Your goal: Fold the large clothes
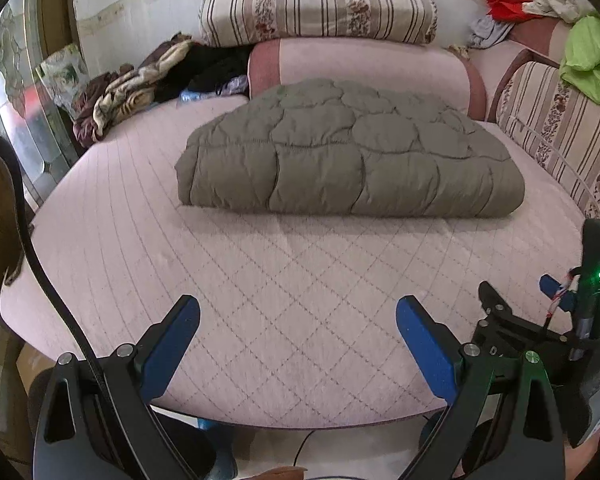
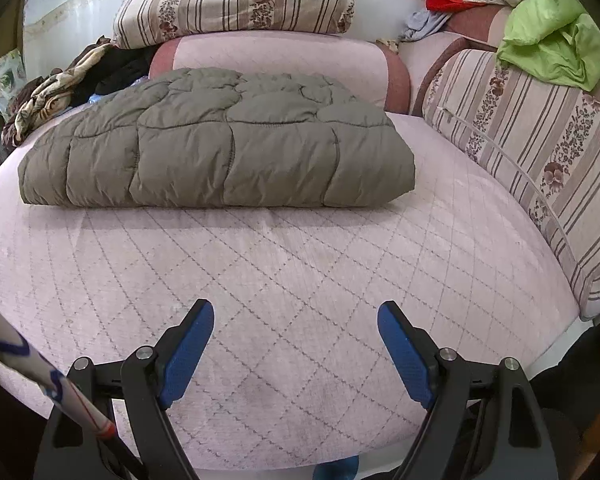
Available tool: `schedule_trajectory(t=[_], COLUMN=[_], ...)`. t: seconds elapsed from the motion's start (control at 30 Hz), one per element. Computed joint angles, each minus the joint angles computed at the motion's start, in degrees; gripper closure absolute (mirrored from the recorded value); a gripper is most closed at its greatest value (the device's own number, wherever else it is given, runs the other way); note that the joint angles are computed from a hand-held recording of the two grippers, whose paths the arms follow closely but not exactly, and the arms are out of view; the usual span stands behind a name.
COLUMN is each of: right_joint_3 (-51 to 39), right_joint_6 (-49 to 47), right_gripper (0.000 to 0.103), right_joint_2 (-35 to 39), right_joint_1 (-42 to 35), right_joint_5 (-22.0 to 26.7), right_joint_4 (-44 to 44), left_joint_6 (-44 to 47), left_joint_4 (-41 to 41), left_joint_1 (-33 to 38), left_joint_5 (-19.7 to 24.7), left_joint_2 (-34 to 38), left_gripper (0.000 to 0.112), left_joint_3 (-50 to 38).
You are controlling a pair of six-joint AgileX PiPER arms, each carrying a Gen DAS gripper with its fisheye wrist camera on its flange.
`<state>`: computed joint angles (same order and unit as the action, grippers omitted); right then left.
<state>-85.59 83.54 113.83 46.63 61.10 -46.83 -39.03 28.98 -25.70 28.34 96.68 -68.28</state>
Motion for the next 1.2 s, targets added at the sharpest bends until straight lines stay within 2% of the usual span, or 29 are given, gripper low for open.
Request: schedule_trajectory(t=[0.3, 0.57, 1.2], right_joint_3=[-1.8, -2.6, -2.9], right_joint_6=[-1.8, -1.9, -1.7], right_gripper=[0.016, 0.016, 0.016], right_joint_2=[2.0, 2.9, 3.3], right_joint_1=[-0.4, -0.9, -0.4], right_joint_5=[0.4, 0.5, 0.8], right_joint_4=[1.3, 1.9, 0.7], left_joint_6=[5.1, 6.8, 4.3], left_joint_4=[-5.9, -7.7, -4.7], left_joint_1=[2.3, 2.9, 2.4], left_joint_5=[-0.3, -0.1, 0.5], left_joint_2=[2.3, 3.6, 4.8], left_gripper=[0.014, 0.014, 0.014], left_joint_3=[-0.8, -1.4, -1.7])
